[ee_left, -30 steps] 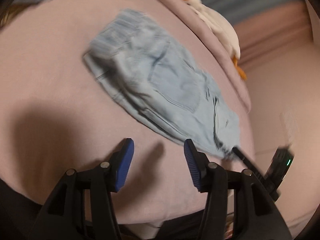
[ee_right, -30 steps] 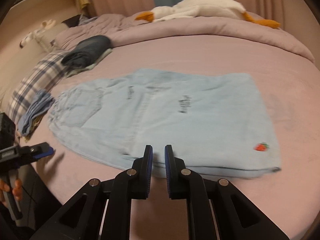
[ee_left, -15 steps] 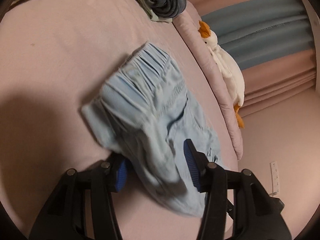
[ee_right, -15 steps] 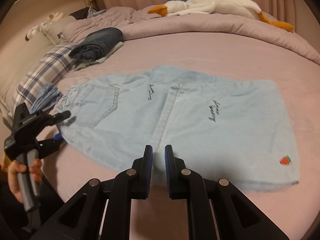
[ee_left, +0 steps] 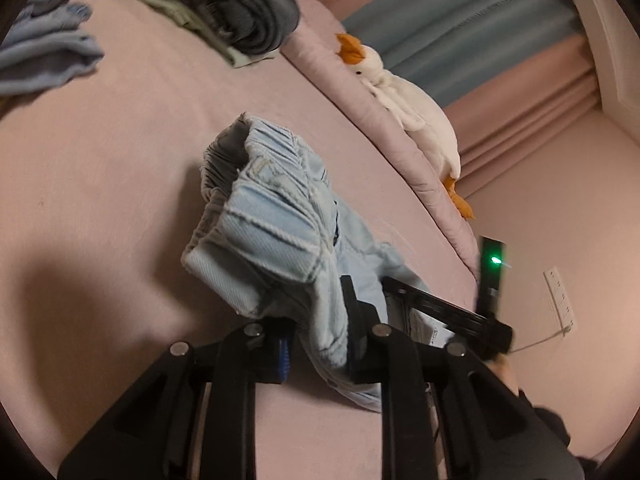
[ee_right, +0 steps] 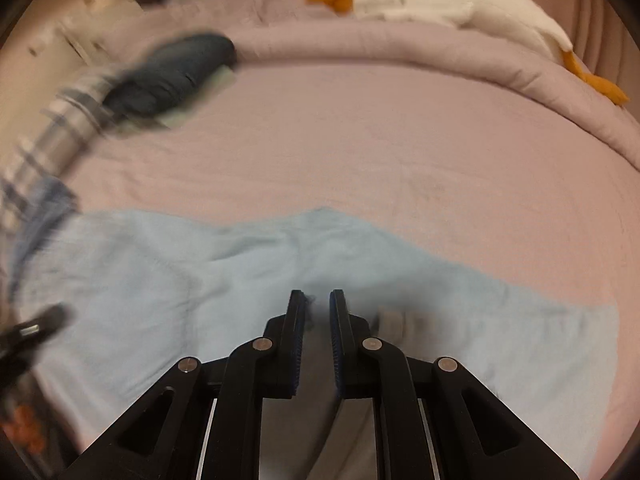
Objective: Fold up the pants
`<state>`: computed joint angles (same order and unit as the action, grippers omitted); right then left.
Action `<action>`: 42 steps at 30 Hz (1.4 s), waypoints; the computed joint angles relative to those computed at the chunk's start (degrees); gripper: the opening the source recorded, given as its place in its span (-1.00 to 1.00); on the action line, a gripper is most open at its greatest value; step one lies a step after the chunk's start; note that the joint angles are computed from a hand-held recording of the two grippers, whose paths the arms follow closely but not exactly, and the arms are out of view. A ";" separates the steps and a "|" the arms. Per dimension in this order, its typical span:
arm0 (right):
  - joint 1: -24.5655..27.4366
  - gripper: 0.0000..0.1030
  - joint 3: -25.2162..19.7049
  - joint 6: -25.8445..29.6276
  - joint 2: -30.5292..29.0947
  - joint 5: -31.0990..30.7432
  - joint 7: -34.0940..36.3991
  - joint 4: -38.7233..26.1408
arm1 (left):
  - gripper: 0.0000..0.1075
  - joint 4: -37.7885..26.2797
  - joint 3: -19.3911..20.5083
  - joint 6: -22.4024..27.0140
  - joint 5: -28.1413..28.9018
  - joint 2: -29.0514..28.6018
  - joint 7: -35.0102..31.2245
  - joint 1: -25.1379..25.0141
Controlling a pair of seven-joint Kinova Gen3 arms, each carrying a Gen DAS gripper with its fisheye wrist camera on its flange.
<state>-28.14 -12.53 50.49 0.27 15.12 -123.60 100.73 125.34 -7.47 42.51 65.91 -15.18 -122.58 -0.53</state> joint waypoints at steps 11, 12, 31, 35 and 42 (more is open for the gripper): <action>-2.04 -0.79 -4.14 6.35 -8.86 -5.92 1.25 4.19 | -0.64 -0.47 0.86 -0.42 -0.97 0.09 -0.57 0.10; -2.65 -0.79 -5.08 7.59 -9.03 -6.09 -0.03 4.89 | -0.64 -0.87 1.13 -0.57 -1.34 0.34 -0.17 0.35; 2.14 -0.78 -4.93 -4.05 -26.71 -17.36 0.54 22.43 | -0.65 -14.25 12.01 -11.48 -22.14 -0.11 12.15 11.17; -4.70 -0.78 5.04 -7.99 -29.74 -24.09 3.75 26.21 | -0.65 -18.47 17.59 -12.88 -30.55 2.85 16.39 12.57; -0.52 0.07 21.99 -11.76 -45.94 -34.84 8.61 34.70 | -0.64 -23.86 22.57 -13.30 -43.61 10.00 24.60 17.48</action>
<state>-28.66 9.46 38.72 -45.66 -19.72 -114.99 135.43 101.49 15.10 29.21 22.30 -5.17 -97.98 16.95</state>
